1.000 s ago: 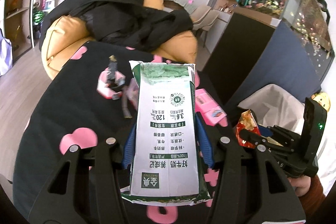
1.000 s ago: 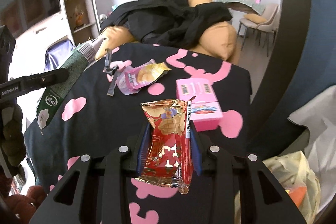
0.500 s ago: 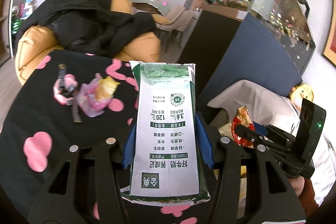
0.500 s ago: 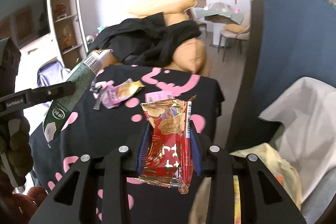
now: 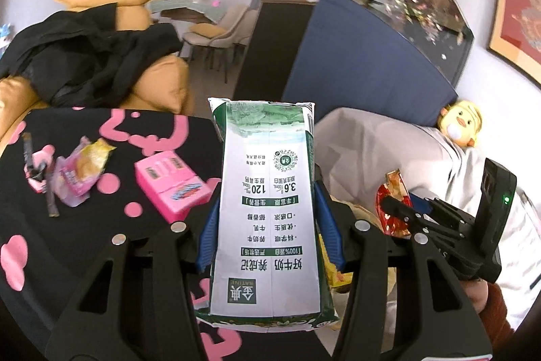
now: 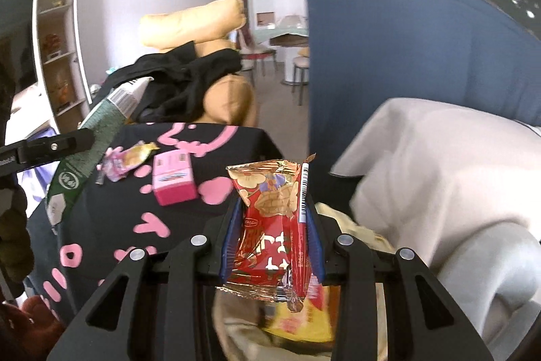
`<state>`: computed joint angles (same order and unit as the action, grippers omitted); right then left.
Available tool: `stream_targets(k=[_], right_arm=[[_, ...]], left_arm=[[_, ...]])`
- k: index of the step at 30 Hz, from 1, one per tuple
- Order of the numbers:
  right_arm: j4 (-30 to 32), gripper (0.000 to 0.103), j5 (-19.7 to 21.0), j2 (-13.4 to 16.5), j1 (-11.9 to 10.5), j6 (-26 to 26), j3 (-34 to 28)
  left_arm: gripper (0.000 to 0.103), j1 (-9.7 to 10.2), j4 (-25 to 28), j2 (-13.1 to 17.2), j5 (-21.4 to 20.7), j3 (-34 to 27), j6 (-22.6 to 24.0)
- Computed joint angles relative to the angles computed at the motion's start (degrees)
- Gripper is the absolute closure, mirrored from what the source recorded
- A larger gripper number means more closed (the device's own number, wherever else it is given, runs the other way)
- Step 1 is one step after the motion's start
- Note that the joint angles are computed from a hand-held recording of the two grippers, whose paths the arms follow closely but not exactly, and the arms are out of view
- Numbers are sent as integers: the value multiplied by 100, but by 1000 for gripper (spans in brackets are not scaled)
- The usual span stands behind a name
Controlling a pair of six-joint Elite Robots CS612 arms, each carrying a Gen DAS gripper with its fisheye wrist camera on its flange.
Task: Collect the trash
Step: 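Carry the milk carton and red packet over the trash basket, then open both tools to drop the carton and red packet into the basket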
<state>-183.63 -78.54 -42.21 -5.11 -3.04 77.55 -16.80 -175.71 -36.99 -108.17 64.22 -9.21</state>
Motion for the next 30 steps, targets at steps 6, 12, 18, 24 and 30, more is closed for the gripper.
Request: stream_targets(k=[6, 12, 18, 24, 30], right_arm=[[78, 69, -147, 71, -105, 211, 6], [545, 58, 487, 216, -271, 707, -80], [353, 50, 475, 240, -320, 852, 12], [231, 50, 209, 85, -366, 770, 206], [-135, 50, -215, -60, -445, 792, 461]], left_arm=[[54, -94, 82, 30, -137, -59, 207], [54, -152, 224, 112, -241, -174, 255], [54, -231, 445, 205, -330, -264, 436], [54, -296, 613, 313, -471, -401, 434], [54, -447, 760, 622, -673, -741, 498]])
